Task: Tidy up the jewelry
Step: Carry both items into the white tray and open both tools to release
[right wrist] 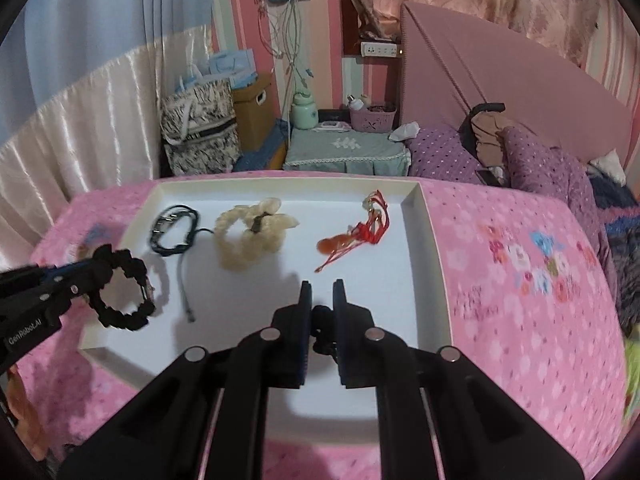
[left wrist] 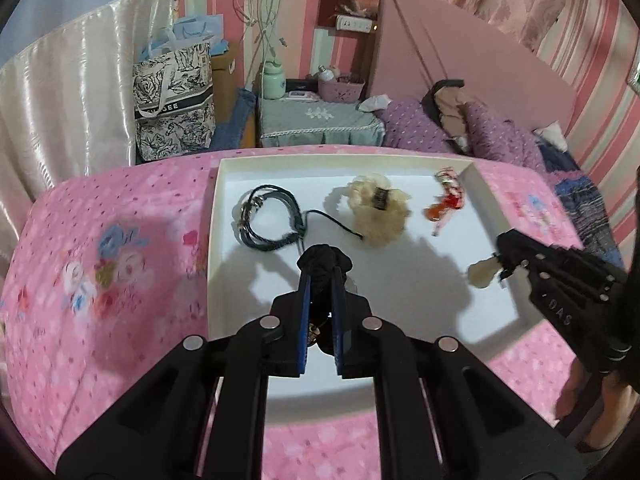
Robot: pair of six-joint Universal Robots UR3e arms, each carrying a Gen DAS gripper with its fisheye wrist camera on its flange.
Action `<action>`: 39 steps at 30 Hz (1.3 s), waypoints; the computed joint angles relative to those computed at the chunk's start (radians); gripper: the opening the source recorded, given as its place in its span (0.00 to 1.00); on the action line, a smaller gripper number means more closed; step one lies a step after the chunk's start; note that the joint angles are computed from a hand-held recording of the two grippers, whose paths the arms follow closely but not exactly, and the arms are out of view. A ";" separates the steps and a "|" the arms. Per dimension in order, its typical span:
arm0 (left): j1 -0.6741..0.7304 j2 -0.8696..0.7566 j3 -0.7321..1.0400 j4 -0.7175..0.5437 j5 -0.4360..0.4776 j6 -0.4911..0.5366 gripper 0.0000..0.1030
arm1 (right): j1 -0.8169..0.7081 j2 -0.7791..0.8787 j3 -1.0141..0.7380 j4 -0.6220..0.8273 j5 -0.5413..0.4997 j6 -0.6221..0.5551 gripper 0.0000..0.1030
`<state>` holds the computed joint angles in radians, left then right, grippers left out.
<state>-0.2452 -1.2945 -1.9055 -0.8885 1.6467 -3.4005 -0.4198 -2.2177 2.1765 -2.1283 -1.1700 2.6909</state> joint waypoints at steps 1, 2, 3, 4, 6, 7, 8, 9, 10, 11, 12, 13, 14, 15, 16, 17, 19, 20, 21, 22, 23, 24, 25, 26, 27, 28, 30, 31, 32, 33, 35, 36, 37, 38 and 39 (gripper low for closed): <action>0.002 -0.025 0.005 0.010 0.009 0.005 0.07 | 0.046 0.059 0.001 -0.078 -0.044 0.023 0.10; 0.013 -0.049 0.007 0.017 0.010 0.015 0.07 | 0.068 0.098 0.000 -0.121 -0.066 0.031 0.10; 0.022 -0.072 0.015 0.020 0.006 0.020 0.07 | 0.089 0.140 -0.004 -0.165 -0.090 0.040 0.10; 0.036 -0.095 0.020 0.024 -0.002 0.028 0.07 | 0.097 0.164 -0.005 -0.189 -0.102 0.042 0.10; 0.055 -0.127 0.022 0.037 -0.011 0.038 0.07 | 0.122 0.229 -0.015 -0.245 -0.137 0.056 0.10; 0.064 -0.145 0.024 0.049 -0.012 0.042 0.07 | 0.125 0.246 -0.018 -0.260 -0.142 0.058 0.10; 0.068 -0.152 0.022 0.056 -0.012 0.045 0.07 | 0.127 0.267 -0.021 -0.282 -0.149 0.063 0.10; 0.075 -0.165 0.025 0.062 -0.020 0.047 0.07 | 0.128 0.286 -0.024 -0.301 -0.154 0.067 0.10; 0.084 -0.171 0.024 0.065 -0.029 0.050 0.07 | 0.128 0.298 -0.026 -0.312 -0.154 0.068 0.10; 0.089 -0.171 0.021 0.066 -0.030 0.051 0.07 | 0.128 0.315 -0.027 -0.332 -0.155 0.068 0.10; 0.092 -0.182 0.027 0.065 -0.027 0.052 0.07 | 0.130 0.335 -0.027 -0.358 -0.155 0.070 0.10; 0.094 -0.198 0.034 0.070 -0.023 0.053 0.07 | 0.135 0.350 -0.028 -0.379 -0.161 0.071 0.10; 0.092 -0.206 0.037 0.072 -0.018 0.052 0.07 | 0.149 0.369 -0.028 -0.408 -0.178 0.074 0.10; 0.088 -0.217 0.042 0.070 -0.003 0.051 0.07 | 0.158 0.385 -0.027 -0.433 -0.189 0.078 0.10; 0.085 -0.229 0.049 0.069 0.008 0.047 0.07 | 0.162 0.398 -0.030 -0.444 -0.193 0.083 0.10; 0.084 -0.239 0.056 0.066 0.012 0.044 0.07 | 0.162 0.407 -0.033 -0.448 -0.192 0.087 0.10; 0.085 -0.251 0.060 0.067 0.017 0.036 0.07 | 0.158 0.420 -0.039 -0.441 -0.185 0.098 0.10; 0.087 -0.255 0.059 0.072 0.018 0.030 0.07 | 0.155 0.425 -0.040 -0.435 -0.181 0.101 0.10; 0.088 -0.261 0.060 0.076 0.018 0.028 0.07 | 0.154 0.430 -0.040 -0.430 -0.179 0.102 0.09; 0.086 -0.269 0.063 0.080 0.021 0.024 0.07 | 0.155 0.436 -0.039 -0.430 -0.181 0.104 0.09; 0.082 -0.277 0.065 0.087 0.028 0.020 0.07 | 0.158 0.438 -0.034 -0.436 -0.187 0.104 0.09; 0.070 -0.288 0.072 0.092 0.048 0.018 0.07 | 0.162 0.443 -0.030 -0.443 -0.194 0.104 0.09; 0.055 -0.302 0.082 0.094 0.073 0.018 0.07 | 0.162 0.447 -0.025 -0.450 -0.199 0.104 0.09; 0.044 -0.316 0.094 0.094 0.090 0.017 0.07 | 0.165 0.451 -0.024 -0.454 -0.203 0.105 0.09; 0.030 -0.328 0.106 0.090 0.110 0.016 0.07 | 0.164 0.453 -0.023 -0.453 -0.204 0.103 0.09; 0.020 -0.340 0.122 0.082 0.118 0.014 0.07 | 0.161 0.454 -0.025 -0.449 -0.201 0.102 0.09; 0.019 -0.344 0.129 0.076 0.114 0.014 0.07 | 0.158 0.457 -0.032 -0.436 -0.199 0.101 0.10; 0.019 -0.344 0.128 0.074 0.113 0.013 0.08 | 0.158 0.462 -0.037 -0.430 -0.199 0.100 0.10; 0.018 -0.345 0.129 0.072 0.112 0.010 0.08 | 0.155 0.462 -0.039 -0.425 -0.197 0.098 0.10; 0.021 -0.342 0.127 0.070 0.106 0.008 0.08 | 0.153 0.462 -0.043 -0.417 -0.195 0.098 0.10; 0.028 -0.332 0.120 0.063 0.099 0.007 0.09 | 0.145 0.455 -0.051 -0.391 -0.185 0.094 0.10; 0.031 -0.324 0.116 0.060 0.098 0.005 0.09 | 0.142 0.453 -0.054 -0.382 -0.182 0.089 0.11; 0.031 -0.324 0.117 0.059 0.101 0.005 0.09 | 0.141 0.445 -0.053 -0.373 -0.184 0.082 0.11; 0.030 -0.315 0.116 0.053 0.105 0.005 0.10 | 0.141 0.435 -0.051 -0.365 -0.186 0.077 0.11; 0.031 -0.300 0.105 0.049 0.104 0.007 0.10 | 0.134 0.418 -0.051 -0.346 -0.181 0.069 0.11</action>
